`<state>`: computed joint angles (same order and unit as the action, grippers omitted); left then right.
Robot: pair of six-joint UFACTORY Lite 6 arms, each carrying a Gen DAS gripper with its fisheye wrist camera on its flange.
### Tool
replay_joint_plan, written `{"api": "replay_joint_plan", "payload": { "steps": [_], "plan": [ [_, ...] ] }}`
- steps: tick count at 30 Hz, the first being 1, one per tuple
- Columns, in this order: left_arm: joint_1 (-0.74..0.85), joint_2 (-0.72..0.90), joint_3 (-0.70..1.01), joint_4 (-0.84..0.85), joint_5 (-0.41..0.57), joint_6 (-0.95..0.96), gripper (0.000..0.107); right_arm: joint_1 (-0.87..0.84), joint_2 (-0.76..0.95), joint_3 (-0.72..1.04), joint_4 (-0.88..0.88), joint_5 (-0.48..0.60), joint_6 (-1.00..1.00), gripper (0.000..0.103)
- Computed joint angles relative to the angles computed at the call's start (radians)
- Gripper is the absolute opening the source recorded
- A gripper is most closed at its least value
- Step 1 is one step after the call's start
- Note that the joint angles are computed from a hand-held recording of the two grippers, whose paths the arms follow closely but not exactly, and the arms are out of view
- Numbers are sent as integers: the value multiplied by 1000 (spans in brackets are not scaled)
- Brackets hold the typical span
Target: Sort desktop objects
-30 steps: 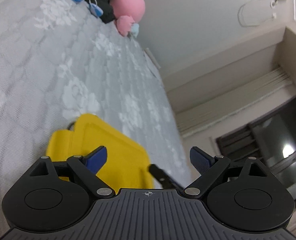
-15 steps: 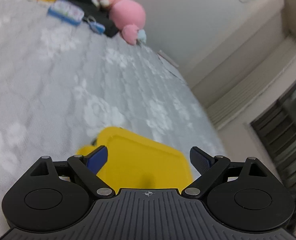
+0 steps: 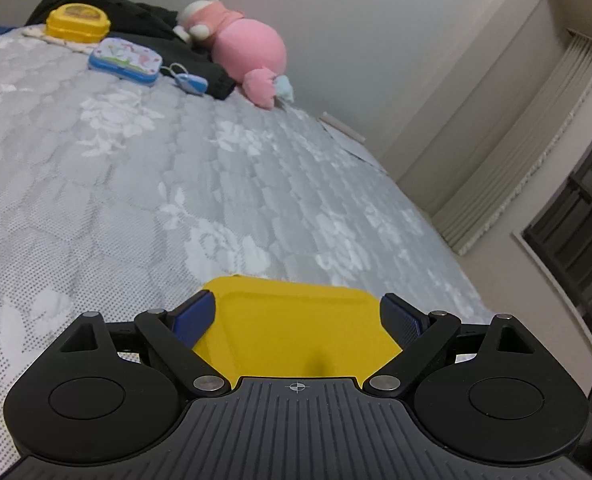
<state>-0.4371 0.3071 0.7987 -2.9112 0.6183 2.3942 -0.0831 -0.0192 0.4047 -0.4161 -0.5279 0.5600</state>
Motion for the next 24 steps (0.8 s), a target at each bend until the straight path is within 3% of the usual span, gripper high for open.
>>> {"api": "replay_joint_plan", "payload": {
  "steps": [5, 8, 12, 17, 21, 24],
  "plan": [
    [64, -45, -39, 144, 36, -220, 93, 47, -34, -28, 91, 10, -86, 48],
    [128, -80, -76, 338, 162, -424, 93, -35, -33, -37, -90, -33, 132, 49],
    [106, -103, -78, 297, 110, -363, 93, -132, -14, -25, -309, -94, 362, 54],
    [130, -78, -69, 350, 131, -439, 93, -101, -50, -52, -200, -34, 323, 53],
    [94, -80, -55, 354, 104, -414, 93, -168, 57, -11, -426, -108, 547, 60],
    [56, -74, -36, 316, 34, -350, 93, -123, 22, -23, -360, -66, 486, 60]
  ]
}}
